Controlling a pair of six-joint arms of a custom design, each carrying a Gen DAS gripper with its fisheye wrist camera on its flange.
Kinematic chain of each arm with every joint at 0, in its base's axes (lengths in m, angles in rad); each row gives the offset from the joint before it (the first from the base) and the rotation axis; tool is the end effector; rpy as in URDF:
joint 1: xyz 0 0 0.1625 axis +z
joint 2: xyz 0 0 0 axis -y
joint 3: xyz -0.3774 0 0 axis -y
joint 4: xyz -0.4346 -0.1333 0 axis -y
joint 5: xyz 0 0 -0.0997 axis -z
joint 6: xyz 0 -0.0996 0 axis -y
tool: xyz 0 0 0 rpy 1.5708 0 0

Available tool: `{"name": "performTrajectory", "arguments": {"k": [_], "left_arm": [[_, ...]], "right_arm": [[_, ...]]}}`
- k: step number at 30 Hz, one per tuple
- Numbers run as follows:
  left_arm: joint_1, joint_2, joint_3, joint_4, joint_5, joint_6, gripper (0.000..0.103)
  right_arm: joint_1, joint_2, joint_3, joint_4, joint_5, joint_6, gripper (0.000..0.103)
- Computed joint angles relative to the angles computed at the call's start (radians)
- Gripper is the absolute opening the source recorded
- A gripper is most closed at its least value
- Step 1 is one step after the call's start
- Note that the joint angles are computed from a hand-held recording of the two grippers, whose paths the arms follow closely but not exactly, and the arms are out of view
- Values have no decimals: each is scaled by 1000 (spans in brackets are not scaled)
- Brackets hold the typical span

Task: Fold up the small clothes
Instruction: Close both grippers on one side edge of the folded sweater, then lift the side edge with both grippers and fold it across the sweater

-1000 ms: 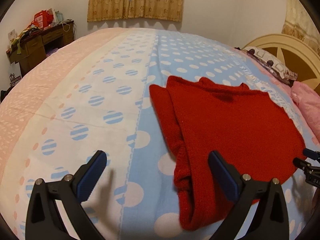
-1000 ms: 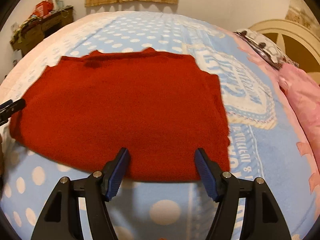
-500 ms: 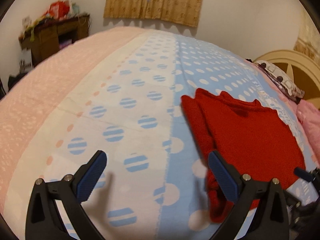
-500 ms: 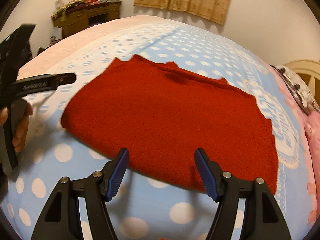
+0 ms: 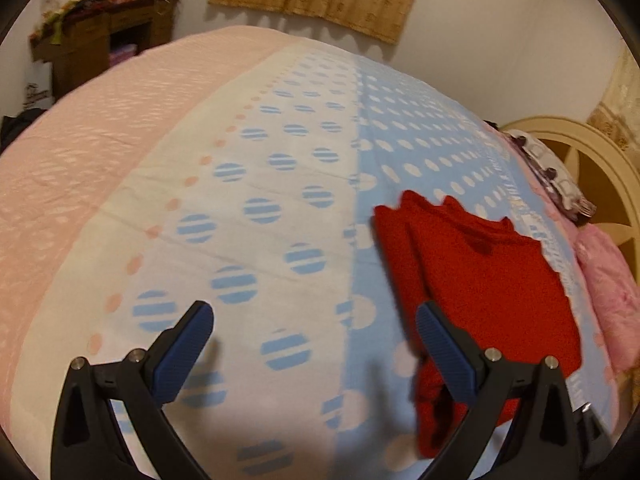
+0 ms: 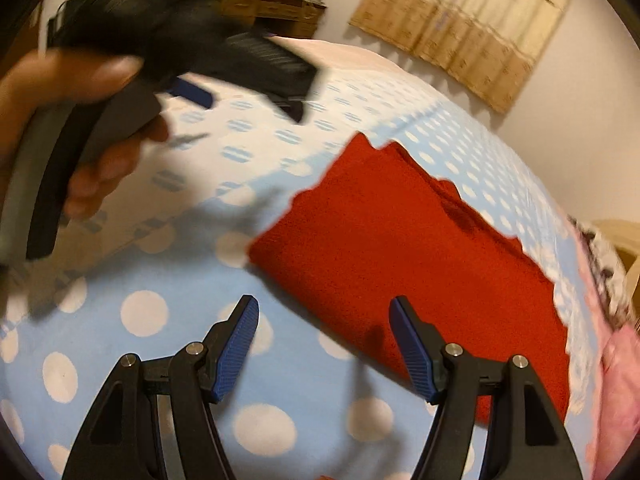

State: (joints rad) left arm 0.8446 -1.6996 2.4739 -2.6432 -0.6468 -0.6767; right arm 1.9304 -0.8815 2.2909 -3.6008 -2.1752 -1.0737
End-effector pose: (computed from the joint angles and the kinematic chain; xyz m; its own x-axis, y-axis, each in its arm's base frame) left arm -0.0900 -0.4218 0.2048 -0.8701 -0.2722 -0.4108 0.1152 0.6981 -0.7067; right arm 0.2261 -0.3836 0.0161 -0.1711 -0.6599 0.7316 -0.9157 0.3805 0.1290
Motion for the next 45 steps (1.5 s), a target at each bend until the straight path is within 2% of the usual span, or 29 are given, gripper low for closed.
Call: {"name": "performTrajectory", "arguments": {"k": [7, 14, 16, 19, 22, 26, 30, 31, 33, 35, 37, 40, 45], "left_arm": [[66, 86, -68, -101, -129, 89, 103], [116, 197, -138, -167, -255, 166, 101], [127, 226, -156, -188, -275, 181, 97], [139, 262, -188, -182, -290, 203, 95], [152, 296, -222, -166, -293, 229, 88], [166, 313, -238, -184, -296, 241, 79], [180, 327, -254, -190, -318, 258, 51], [183, 333, -255, -201, -318, 265, 47], [191, 339, -265, -195, -330, 268, 31], [203, 344, -276, -202, -369, 269, 18], [198, 349, -283, -200, -364, 264, 16], [190, 347, -285, -205, -363, 255, 14], [189, 328, -283, -236, -402, 248, 14]], "right_arm": [[21, 135, -55, -193, -30, -134, 68], [18, 187, -74, -280, -44, -189, 68], [14, 194, -79, -287, -43, -192, 61], [12, 199, -84, -287, -42, -197, 55], [13, 212, -93, -299, -42, -218, 46], [6, 214, -101, -296, -41, -213, 42], [0, 200, -103, -258, -43, -184, 28], [0, 199, -103, -252, -44, -178, 24], [-2, 191, -101, -240, -41, -168, 19], [-4, 179, -97, -226, -33, -158, 14], [-3, 161, -88, -214, -21, -140, 9], [-1, 120, -71, -183, -2, -104, 9], [-16, 40, -43, -130, 30, -40, 9]]}}
